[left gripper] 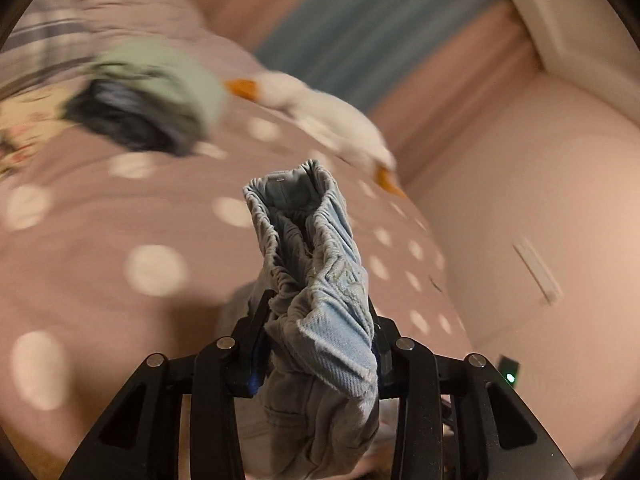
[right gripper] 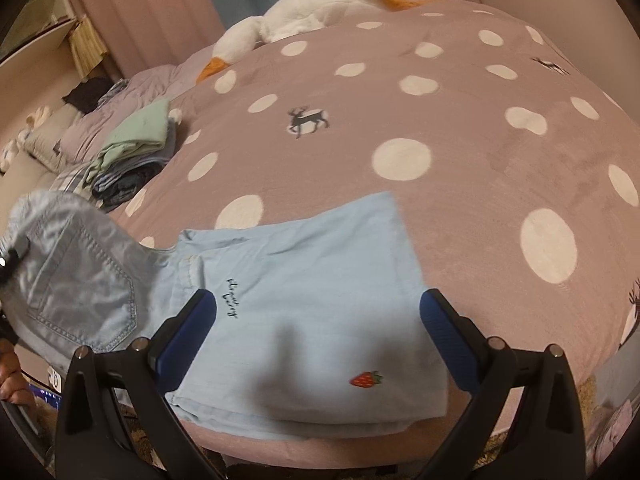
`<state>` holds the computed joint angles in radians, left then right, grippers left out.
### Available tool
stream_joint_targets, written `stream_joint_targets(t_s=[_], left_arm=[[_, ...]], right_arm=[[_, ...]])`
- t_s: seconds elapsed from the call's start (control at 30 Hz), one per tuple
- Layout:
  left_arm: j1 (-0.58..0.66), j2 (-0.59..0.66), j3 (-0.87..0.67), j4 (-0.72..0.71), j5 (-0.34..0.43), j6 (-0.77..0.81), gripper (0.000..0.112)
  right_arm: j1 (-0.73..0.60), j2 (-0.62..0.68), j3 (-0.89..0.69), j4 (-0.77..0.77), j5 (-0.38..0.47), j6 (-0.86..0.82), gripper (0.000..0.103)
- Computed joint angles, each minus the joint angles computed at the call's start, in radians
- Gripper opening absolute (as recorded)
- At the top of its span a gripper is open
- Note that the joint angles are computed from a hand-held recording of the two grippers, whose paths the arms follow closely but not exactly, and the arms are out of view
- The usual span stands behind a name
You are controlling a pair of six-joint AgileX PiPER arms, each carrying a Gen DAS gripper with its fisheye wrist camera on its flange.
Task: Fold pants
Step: 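Lift the waistband with the left gripper and fold it over the pants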
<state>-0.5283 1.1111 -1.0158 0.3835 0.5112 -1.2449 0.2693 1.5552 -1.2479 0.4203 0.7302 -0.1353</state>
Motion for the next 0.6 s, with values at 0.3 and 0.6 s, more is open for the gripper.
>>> stream_joint_targets(t_s=[0.3, 0.6], left_arm=[[-0.032, 0.346, -0.214, -0.355, -0.036, 0.421, 0.037], [-0.033, 0.508, -0.315, -0.668, 0.055, 0.706, 0.057]], right_arm=[[-0.094, -0.034, 0.057, 0.037, -0.005, -0.024, 0.102], [-0.15, -0.03, 0.087, 0.096, 0.01, -0.071, 0.102]])
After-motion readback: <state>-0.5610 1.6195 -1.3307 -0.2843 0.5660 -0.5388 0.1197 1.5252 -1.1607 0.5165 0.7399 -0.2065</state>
